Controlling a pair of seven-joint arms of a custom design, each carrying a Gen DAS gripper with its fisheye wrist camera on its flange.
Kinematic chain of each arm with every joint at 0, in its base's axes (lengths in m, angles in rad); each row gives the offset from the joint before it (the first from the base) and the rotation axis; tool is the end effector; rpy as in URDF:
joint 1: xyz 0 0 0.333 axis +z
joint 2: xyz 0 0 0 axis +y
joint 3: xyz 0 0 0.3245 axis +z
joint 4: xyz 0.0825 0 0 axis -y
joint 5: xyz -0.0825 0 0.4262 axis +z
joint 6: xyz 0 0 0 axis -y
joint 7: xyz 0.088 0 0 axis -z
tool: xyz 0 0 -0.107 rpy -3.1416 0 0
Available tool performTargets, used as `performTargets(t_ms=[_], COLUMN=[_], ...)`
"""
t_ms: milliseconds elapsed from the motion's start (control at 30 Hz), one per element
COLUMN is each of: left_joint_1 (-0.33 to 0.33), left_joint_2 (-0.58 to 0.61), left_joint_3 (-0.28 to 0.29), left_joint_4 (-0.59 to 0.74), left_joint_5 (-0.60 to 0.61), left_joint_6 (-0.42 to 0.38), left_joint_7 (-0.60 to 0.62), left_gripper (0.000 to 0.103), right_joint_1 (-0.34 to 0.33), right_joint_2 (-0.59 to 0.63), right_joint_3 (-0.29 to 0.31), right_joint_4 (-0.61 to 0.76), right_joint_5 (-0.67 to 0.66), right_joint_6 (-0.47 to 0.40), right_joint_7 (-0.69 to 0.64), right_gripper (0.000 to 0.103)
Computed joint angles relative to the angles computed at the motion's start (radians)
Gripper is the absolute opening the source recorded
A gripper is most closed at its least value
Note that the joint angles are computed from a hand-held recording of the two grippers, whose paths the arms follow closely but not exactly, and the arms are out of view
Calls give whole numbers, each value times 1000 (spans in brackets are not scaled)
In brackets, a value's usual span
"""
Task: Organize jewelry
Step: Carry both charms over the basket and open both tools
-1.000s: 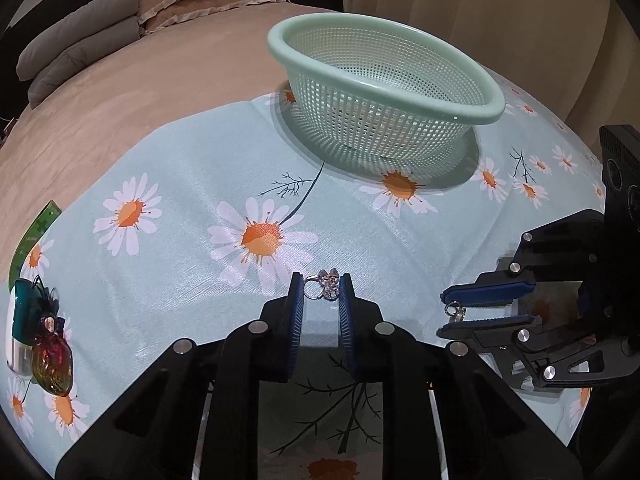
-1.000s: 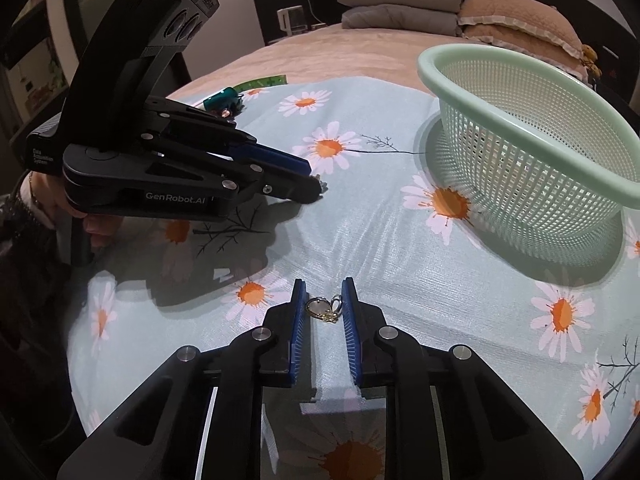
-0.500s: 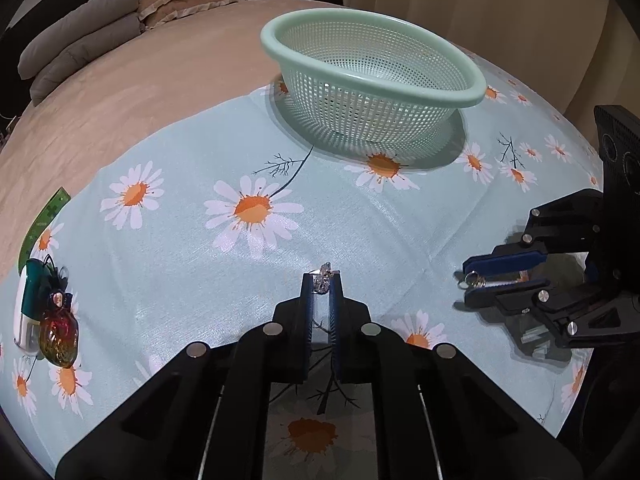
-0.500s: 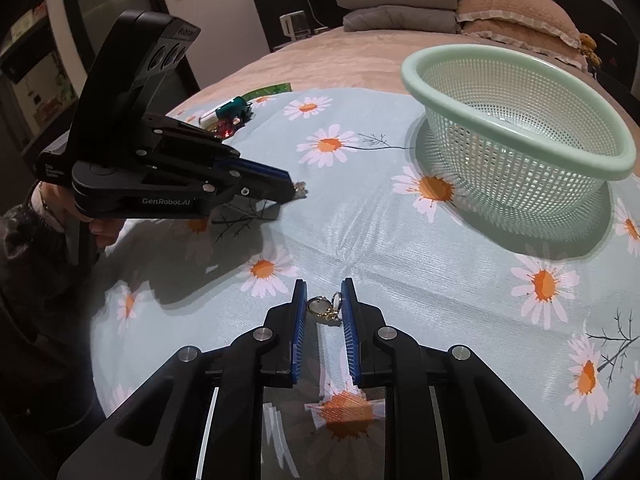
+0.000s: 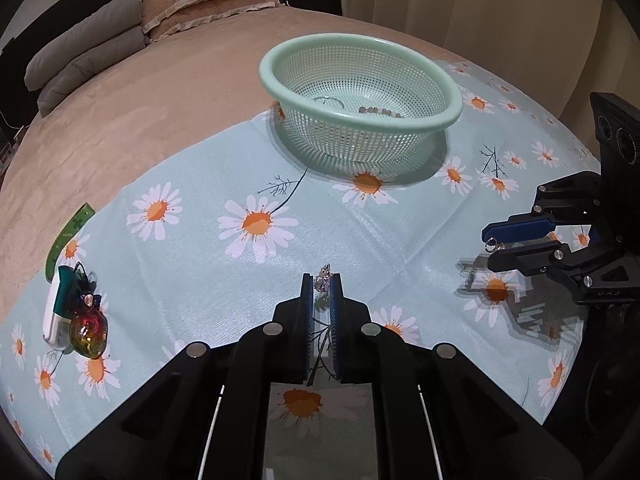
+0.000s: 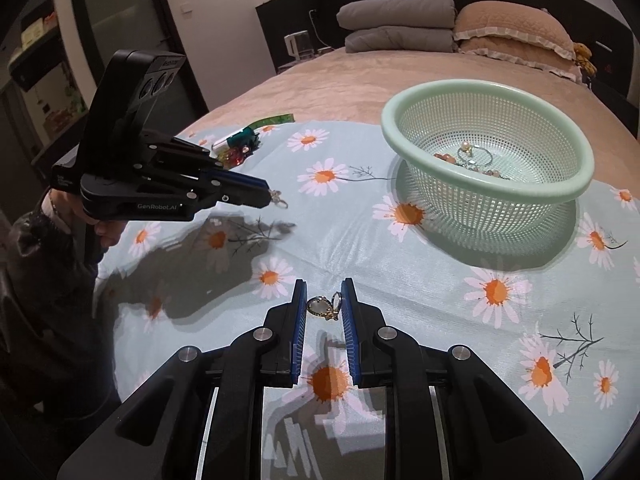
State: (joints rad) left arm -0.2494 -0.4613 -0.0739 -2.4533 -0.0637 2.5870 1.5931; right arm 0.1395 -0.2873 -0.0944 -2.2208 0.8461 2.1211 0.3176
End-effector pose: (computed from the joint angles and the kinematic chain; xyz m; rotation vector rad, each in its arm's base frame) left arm 0.4596 -0.1554 0.5214 -1.6097 2.1923 -0.6826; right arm 0.5249 0.0546 0.5192 -2.2129 0.7668 -0.0298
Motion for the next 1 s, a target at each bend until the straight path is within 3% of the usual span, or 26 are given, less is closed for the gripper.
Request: performTargets(t_ms=[100, 400, 700, 1000], left_joint_1=[2, -5, 7, 30], left_joint_2=[1, 66, 196, 316], left_joint_3=[-17, -46, -66, -87], left_joint_4=[31, 169, 325, 425], left_joint_5=[19, 69, 80, 60], left_joint_6=[-20, -57, -59, -61], left_joint_7=[-7, 10, 41, 75], left_gripper=[8, 8, 9, 9], right_joint_1=[-5, -20, -15, -24], right_joint_2=[-16, -17, 80, 209], right_joint_3=[-18, -10, 14, 33], right_joint_4=[3, 36, 168, 318], right_joint_5=[21, -17, -69, -50], right_joint_6=[-8, 79, 195, 195], right_joint_7=[-17, 11, 88, 103], right_gripper=[16, 16, 16, 17])
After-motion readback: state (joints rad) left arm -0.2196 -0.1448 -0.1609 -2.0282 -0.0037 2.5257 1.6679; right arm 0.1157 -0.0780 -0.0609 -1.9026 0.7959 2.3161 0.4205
